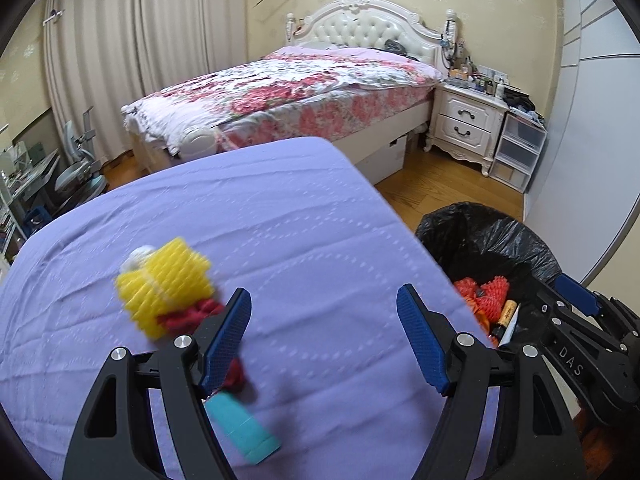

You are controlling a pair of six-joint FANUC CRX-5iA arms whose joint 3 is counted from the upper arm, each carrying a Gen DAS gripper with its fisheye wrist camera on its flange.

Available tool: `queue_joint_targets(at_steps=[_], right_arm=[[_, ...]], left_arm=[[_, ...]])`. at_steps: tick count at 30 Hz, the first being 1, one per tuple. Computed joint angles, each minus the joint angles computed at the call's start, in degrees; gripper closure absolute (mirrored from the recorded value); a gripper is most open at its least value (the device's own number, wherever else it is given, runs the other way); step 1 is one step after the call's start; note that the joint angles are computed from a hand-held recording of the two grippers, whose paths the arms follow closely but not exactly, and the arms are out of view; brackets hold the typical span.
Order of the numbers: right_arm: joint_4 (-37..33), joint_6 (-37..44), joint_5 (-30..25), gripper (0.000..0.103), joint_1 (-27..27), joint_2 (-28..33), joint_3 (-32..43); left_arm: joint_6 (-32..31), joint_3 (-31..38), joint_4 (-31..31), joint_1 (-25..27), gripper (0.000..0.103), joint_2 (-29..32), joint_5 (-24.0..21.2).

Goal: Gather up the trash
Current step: 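Move both tools back to the remaining items on the table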

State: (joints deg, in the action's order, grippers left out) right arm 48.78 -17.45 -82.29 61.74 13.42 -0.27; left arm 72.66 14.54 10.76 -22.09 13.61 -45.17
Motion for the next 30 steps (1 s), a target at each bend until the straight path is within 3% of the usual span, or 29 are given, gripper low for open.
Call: queue_joint_targets(at_steps=[10, 22, 30], right_arm=[[-0.16, 3.61, 1.95, 0.058, 2.02, 3.05, 4.1], [0.36, 5.96, 3.67, 0.057, 2.56, 4.83, 6.48], [-0.47, 5.97, 4.36, 0.057, 2.62, 5.21, 6.68]], left_arm=[[3.72, -4.38, -3.67, 2.88, 0.03, -3.56, -1.76], [4.83, -3.71, -2.54, 6.28, 0.03, -2.6, -8.21], [5.17, -6.03, -2.44, 8.62, 0.03, -4.33, -7.48]])
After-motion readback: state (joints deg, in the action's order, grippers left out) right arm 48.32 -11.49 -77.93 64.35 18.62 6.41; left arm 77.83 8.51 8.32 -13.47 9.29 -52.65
